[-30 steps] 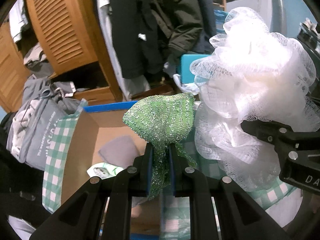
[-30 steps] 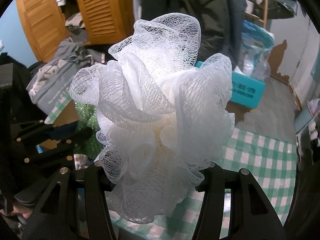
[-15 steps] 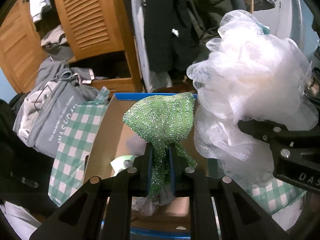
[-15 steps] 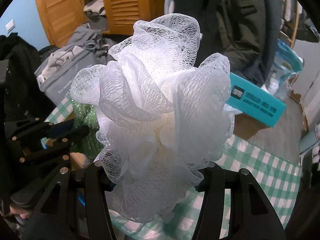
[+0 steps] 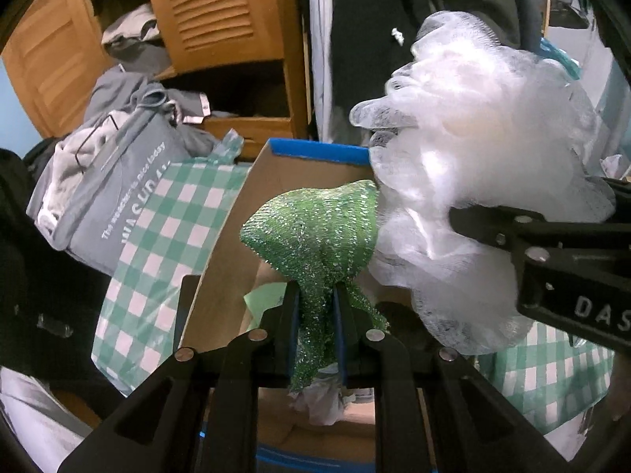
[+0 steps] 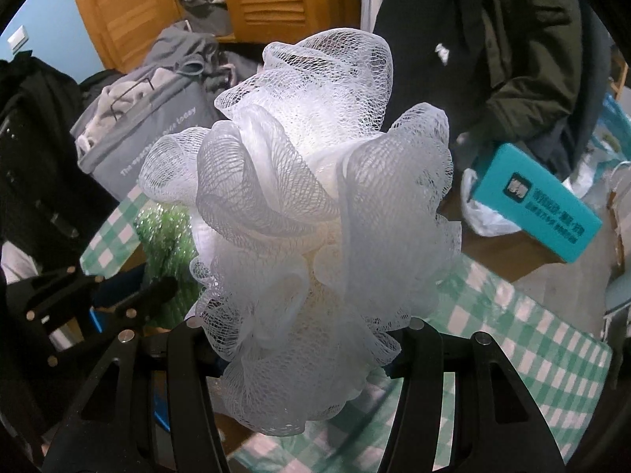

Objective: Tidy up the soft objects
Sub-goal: 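Lower the puff and scrubber into the box and open both grippers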

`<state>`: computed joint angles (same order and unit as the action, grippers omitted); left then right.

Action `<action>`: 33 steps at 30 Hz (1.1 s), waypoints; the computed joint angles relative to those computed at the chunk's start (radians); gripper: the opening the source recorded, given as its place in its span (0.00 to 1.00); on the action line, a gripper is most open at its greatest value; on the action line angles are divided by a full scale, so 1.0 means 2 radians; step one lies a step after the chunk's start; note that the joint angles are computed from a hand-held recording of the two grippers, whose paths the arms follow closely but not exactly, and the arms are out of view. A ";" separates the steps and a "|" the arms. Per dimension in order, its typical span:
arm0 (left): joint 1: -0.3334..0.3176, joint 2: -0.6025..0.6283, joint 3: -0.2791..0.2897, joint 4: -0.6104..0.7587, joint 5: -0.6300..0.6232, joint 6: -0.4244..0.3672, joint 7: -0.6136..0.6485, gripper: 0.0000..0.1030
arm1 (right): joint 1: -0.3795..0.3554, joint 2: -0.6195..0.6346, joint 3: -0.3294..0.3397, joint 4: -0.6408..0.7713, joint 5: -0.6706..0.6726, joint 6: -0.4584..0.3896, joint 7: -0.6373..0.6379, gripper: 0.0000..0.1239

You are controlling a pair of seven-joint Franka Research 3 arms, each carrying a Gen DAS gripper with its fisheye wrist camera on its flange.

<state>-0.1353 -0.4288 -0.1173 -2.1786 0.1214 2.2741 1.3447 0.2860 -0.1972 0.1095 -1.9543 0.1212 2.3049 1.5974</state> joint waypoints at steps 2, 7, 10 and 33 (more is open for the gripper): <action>0.003 0.003 -0.002 0.001 0.006 -0.003 -0.003 0.20 | 0.003 0.008 -0.002 0.005 0.009 -0.002 -0.008 0.48; 0.008 0.005 -0.001 0.008 0.007 -0.009 -0.014 0.43 | 0.002 0.012 0.004 0.004 -0.013 0.011 0.002 0.63; 0.010 0.000 -0.003 0.006 0.015 -0.003 -0.018 0.51 | 0.001 0.006 0.003 -0.003 -0.024 0.033 0.006 0.67; -0.012 -0.010 -0.018 0.013 0.030 0.004 -0.012 0.75 | -0.032 -0.069 -0.009 -0.051 -0.016 0.004 0.016 0.68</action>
